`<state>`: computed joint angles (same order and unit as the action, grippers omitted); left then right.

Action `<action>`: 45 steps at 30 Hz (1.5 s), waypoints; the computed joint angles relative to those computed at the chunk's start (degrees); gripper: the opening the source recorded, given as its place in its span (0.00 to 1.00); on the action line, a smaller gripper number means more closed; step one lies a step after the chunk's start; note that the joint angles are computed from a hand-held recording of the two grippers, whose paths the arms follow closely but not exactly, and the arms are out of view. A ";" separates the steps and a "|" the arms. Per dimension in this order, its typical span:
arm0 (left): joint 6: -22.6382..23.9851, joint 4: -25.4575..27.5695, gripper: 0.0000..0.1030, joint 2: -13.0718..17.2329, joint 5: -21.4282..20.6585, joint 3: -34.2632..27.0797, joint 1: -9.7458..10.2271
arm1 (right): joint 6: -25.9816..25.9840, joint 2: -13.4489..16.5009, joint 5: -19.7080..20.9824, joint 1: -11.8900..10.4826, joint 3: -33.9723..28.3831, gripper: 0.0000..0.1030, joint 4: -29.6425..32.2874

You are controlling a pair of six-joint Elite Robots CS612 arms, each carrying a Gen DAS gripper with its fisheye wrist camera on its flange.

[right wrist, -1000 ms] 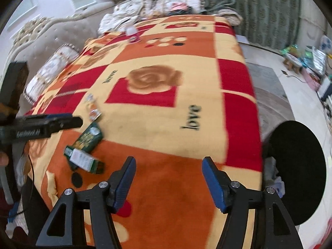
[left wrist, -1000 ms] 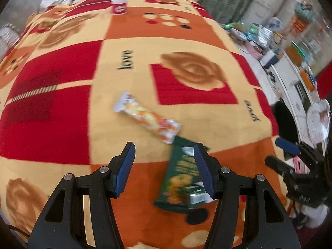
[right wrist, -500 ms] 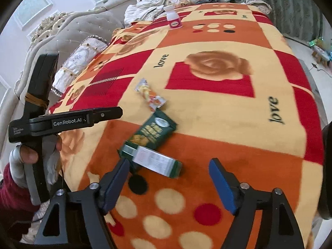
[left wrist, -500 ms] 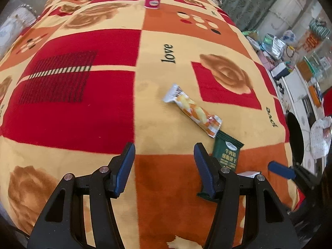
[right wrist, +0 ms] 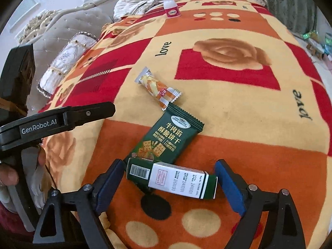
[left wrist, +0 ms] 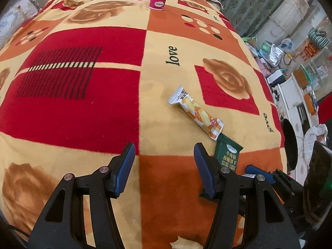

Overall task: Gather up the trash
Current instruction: 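Grasp the snack wrapper with the left tool while the right tool grasps the green-white box, then carry the snack wrapper and green-white box over the black bin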

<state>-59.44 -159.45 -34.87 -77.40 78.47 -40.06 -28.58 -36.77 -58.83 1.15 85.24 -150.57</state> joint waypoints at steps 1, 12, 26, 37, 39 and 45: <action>-0.06 0.00 0.56 0.12 -0.05 -0.21 0.02 | -0.46 -0.04 0.37 -0.15 0.13 0.75 -0.28; -0.28 4.54 0.55 5.07 0.01 -9.37 0.46 | -2.10 -0.45 0.45 -2.42 0.38 0.75 -2.96; 6.76 9.04 0.19 9.99 1.10 -18.99 1.03 | -0.31 0.08 1.56 -4.66 -1.17 0.75 -3.88; 8.31 2.49 0.15 7.69 0.29 -15.38 0.16 | 0.11 0.43 1.28 -5.15 -1.59 0.75 -5.63; 9.14 2.26 0.15 7.52 0.62 -15.47 -0.20 | 0.39 0.48 1.04 -5.21 -1.69 0.75 -6.18; 11.55 2.29 0.15 7.35 1.29 -16.10 -1.23 | 1.06 0.43 1.12 -5.72 -1.67 0.75 -7.18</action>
